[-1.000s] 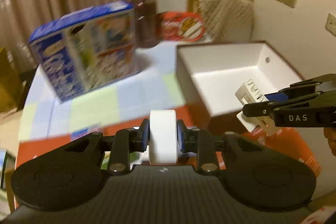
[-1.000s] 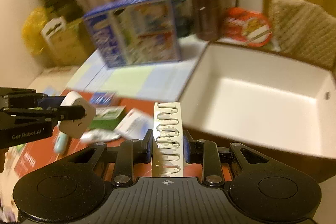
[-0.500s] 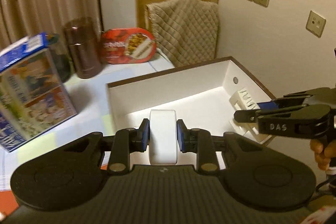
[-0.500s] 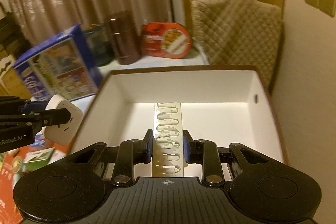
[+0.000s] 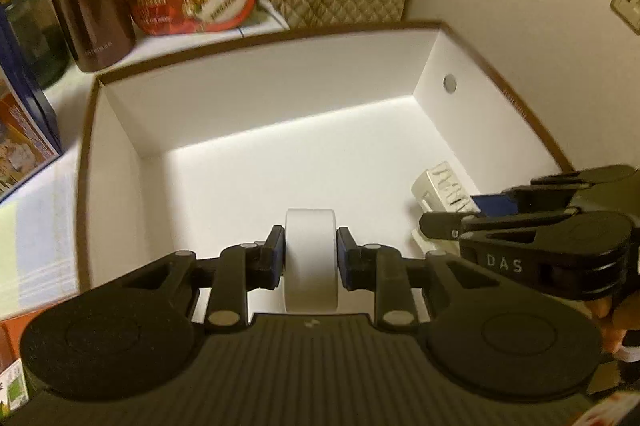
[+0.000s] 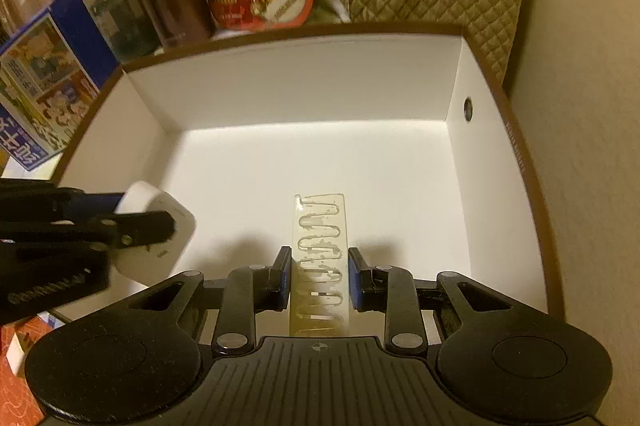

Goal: Organize rigid objects
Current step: 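Carry the charger and blister strip into the open box with both tools, then open both tools to release the charger and strip, then withdraw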

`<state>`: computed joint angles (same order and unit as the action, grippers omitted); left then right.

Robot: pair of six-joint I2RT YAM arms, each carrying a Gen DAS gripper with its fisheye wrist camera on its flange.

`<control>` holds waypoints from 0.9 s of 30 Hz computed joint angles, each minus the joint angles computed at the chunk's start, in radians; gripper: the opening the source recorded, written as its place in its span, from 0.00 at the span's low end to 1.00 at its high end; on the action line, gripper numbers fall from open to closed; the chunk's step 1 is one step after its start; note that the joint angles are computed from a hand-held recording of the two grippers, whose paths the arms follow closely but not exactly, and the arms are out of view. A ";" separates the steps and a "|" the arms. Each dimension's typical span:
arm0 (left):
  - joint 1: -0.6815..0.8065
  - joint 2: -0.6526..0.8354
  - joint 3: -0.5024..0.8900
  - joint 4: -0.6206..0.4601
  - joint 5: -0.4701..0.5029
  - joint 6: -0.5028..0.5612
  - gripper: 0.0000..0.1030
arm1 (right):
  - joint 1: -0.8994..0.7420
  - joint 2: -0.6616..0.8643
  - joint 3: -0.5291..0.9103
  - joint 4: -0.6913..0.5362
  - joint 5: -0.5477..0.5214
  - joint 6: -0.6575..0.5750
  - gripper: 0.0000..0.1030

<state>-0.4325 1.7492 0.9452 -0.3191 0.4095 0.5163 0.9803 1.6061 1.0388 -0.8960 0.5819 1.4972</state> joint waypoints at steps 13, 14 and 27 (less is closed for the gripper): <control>-0.051 0.053 0.007 0.039 -0.031 -0.027 0.23 | -0.045 -0.039 -0.067 0.082 -0.041 -0.063 0.24; -0.053 0.047 0.006 0.040 -0.030 -0.026 0.27 | -0.045 -0.042 -0.070 0.086 -0.038 -0.065 0.24; 0.026 -0.078 -0.017 -0.032 -0.008 0.001 0.41 | 0.038 -0.054 -0.018 -0.020 0.042 0.042 0.56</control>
